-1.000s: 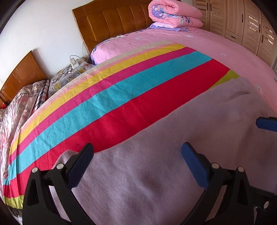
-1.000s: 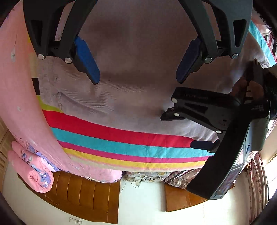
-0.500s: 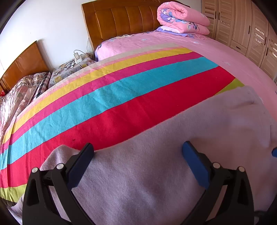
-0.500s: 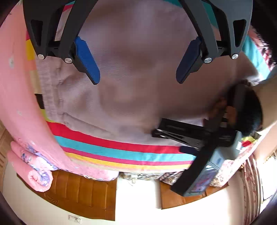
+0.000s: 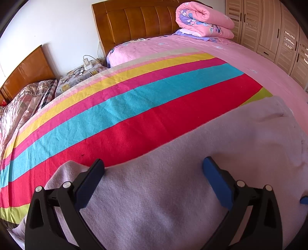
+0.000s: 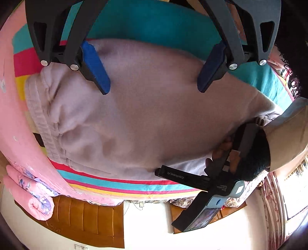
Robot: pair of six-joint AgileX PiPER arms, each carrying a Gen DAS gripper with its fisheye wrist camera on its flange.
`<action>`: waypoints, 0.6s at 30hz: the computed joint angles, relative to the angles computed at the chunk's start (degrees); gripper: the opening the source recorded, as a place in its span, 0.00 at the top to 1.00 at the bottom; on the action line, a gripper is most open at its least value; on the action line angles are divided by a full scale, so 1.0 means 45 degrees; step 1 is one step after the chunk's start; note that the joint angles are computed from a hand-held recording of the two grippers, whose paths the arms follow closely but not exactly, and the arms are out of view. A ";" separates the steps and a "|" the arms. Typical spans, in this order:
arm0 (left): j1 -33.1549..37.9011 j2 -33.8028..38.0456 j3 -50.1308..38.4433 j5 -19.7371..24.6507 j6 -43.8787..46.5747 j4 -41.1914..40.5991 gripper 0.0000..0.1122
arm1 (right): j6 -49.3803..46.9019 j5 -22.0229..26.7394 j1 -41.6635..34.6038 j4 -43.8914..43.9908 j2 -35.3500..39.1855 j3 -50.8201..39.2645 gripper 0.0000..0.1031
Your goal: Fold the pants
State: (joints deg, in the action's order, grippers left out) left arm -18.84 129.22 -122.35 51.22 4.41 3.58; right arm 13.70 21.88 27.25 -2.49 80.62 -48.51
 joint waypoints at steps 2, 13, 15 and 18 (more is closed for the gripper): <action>-0.0045 0.0104 -0.0306 0.0311 -0.0146 0.0162 0.10 | 0.0227 -0.0109 -0.0149 0.0211 -0.0693 0.0356 0.14; 0.1155 -0.4187 0.3556 -0.0378 0.0033 -0.0703 0.10 | 0.3035 0.0363 0.1136 -0.2345 -0.0383 -0.0897 0.14; 0.2380 -0.4809 0.4138 -0.0308 0.0893 -0.1747 0.10 | 0.3050 0.0311 0.1354 -0.2350 0.0043 -0.1315 0.14; 0.4497 -0.5103 0.4497 0.0491 0.2543 -0.3631 0.10 | 0.2308 0.0376 0.1603 -0.1755 0.0746 -0.2240 0.14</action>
State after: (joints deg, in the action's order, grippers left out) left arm 1.39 106.25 -102.11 53.43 15.85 -12.76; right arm 24.09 23.57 34.46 -10.39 83.98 -58.59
